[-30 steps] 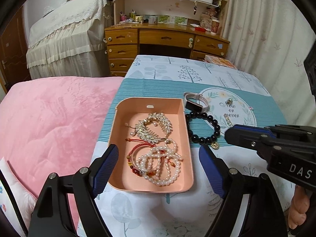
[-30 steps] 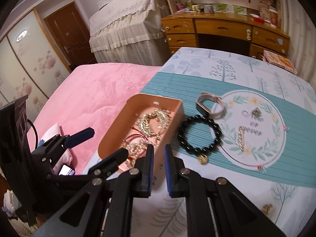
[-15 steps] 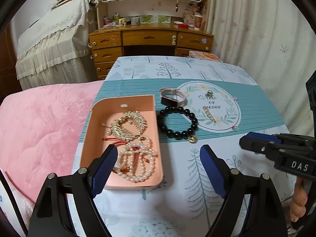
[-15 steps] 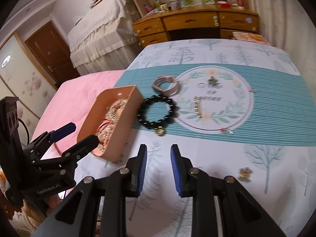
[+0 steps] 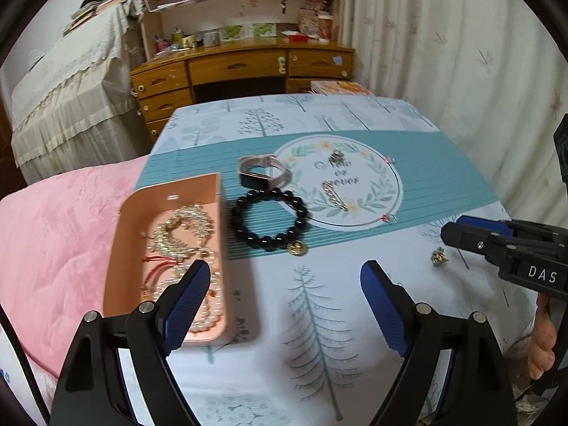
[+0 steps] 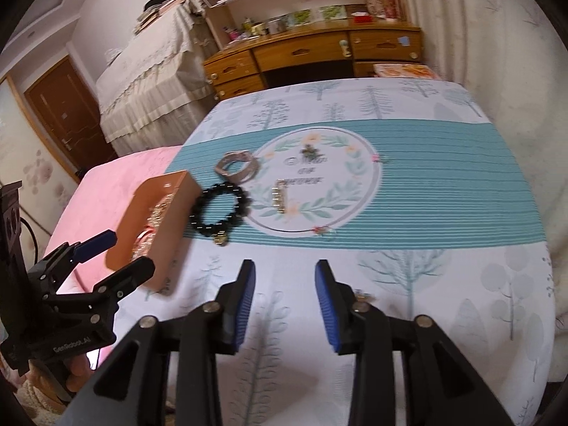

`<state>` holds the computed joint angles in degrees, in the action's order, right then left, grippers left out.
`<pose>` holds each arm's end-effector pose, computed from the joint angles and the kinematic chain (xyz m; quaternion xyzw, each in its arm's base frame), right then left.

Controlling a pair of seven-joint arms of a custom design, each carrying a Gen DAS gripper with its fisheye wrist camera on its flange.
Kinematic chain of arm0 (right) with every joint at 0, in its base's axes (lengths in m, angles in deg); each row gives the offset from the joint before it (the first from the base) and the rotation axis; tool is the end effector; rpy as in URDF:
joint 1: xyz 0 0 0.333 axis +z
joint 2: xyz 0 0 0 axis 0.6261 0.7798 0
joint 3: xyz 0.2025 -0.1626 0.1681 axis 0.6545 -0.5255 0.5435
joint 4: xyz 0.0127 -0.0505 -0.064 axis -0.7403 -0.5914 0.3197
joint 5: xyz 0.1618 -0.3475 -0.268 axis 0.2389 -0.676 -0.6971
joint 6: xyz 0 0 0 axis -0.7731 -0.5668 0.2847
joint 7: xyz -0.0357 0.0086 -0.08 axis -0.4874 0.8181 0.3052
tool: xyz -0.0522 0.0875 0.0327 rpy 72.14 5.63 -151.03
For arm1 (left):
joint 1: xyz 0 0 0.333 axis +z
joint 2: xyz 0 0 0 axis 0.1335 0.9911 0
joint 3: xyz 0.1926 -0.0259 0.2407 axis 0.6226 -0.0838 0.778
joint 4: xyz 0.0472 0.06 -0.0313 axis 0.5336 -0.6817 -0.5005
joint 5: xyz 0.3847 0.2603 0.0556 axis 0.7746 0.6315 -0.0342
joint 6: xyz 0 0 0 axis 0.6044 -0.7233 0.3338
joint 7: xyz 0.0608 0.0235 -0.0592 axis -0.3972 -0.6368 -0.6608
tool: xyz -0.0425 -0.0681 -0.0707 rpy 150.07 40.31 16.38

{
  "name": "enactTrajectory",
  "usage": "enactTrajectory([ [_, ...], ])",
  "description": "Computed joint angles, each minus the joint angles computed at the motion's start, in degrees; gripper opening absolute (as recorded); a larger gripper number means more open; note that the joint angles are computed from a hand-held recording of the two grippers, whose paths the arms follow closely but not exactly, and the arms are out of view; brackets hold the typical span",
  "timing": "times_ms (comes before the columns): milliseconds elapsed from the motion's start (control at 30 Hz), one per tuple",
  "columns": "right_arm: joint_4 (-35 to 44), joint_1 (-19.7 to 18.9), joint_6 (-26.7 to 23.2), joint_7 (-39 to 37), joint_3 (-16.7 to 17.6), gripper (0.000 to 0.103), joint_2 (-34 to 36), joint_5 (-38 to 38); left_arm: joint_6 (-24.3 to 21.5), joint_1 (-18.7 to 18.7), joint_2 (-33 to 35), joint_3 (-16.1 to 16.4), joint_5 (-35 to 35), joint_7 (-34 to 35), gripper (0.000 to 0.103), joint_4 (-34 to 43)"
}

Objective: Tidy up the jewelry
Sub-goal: 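Move both tools away from the box, right tool toward the gold flower earring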

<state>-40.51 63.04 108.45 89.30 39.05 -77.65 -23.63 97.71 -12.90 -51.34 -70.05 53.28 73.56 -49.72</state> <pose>0.4248 0.3846 0.5868 -0.5814 0.7374 -0.1615 0.3035 0.4819 -0.3905 0.5952 -0.4787 0.8063 -0.3025 0.1710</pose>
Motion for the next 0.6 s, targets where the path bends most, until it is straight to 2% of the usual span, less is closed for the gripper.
enactTrajectory([
  [333, -6.83, -1.20, -3.80, 1.52, -0.40, 0.036, -5.73, 1.19, -3.47, -1.13, 5.18, -0.76, 0.86, -0.23, 0.085, 4.67],
  [600, -9.24, -0.05, -1.83, -3.19, -1.78, 0.036, -6.09, 5.11, -5.71, -2.02, 8.92, -1.07, 2.58, -0.89, 0.085, 8.10],
])
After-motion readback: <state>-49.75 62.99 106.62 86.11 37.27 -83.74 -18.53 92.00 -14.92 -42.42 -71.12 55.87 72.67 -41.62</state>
